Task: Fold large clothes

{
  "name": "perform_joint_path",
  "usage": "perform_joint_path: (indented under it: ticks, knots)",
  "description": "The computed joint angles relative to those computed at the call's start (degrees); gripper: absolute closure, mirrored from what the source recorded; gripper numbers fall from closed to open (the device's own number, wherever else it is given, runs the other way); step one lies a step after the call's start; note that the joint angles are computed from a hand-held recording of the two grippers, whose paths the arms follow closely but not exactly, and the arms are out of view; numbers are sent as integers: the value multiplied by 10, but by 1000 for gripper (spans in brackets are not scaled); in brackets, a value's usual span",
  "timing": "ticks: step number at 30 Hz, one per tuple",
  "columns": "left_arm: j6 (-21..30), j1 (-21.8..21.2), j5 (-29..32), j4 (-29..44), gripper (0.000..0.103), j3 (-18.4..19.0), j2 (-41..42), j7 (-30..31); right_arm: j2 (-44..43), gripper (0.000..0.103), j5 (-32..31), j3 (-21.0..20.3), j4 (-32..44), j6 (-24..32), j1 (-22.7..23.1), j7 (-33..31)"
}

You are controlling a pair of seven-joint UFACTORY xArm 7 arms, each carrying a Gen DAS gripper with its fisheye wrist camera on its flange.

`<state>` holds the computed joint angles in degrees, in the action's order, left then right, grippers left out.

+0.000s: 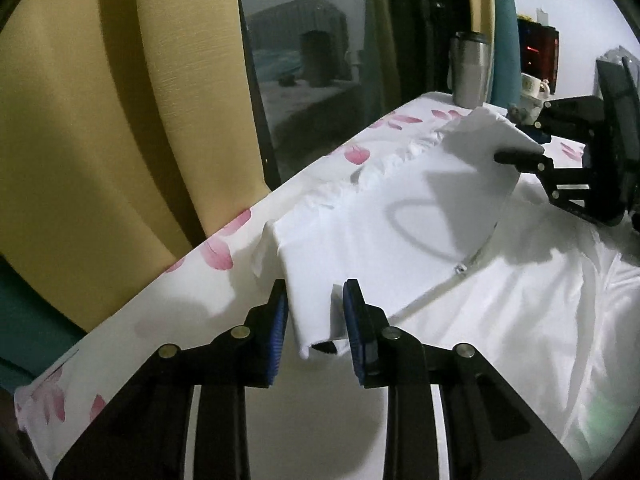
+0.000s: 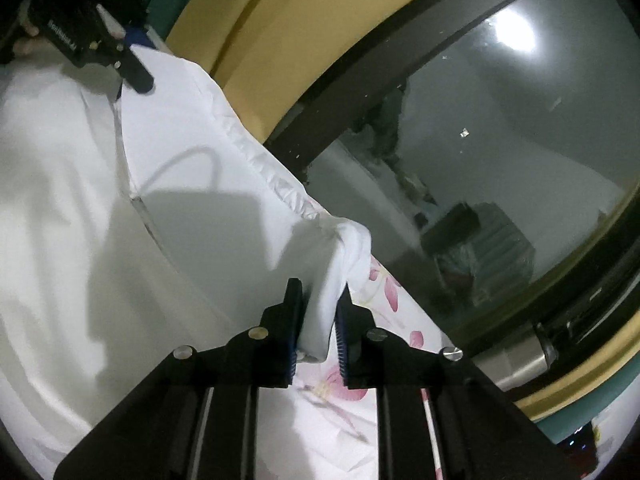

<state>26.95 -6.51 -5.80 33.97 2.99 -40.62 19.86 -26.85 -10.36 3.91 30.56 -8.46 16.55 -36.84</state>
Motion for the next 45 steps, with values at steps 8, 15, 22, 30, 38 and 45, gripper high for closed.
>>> perform_joint_path:
  ticks: [8,15,22,30,38,45]
  knots:
    - [39,-7,-12,-24,75,3,-69,-6,-53,79,83,-175,10,112,194,-42]
    - [86,-17,-23,-43,75,3,-132,-11,-119,79,198,-252,26,242,281,-101]
    - [122,-29,-58,-69,75,18,-189,-35,-165,79,257,-222,-10,285,245,-118]
    - [162,-23,-70,-109,75,10,-262,-80,-192,79,302,-165,-44,299,178,-130]
    - [202,-3,-61,-128,71,9,-325,-113,-247,79,305,-128,-75,325,120,-120]
    - [204,14,-50,-117,62,15,-357,-134,-289,79,288,-110,-79,372,70,-79]
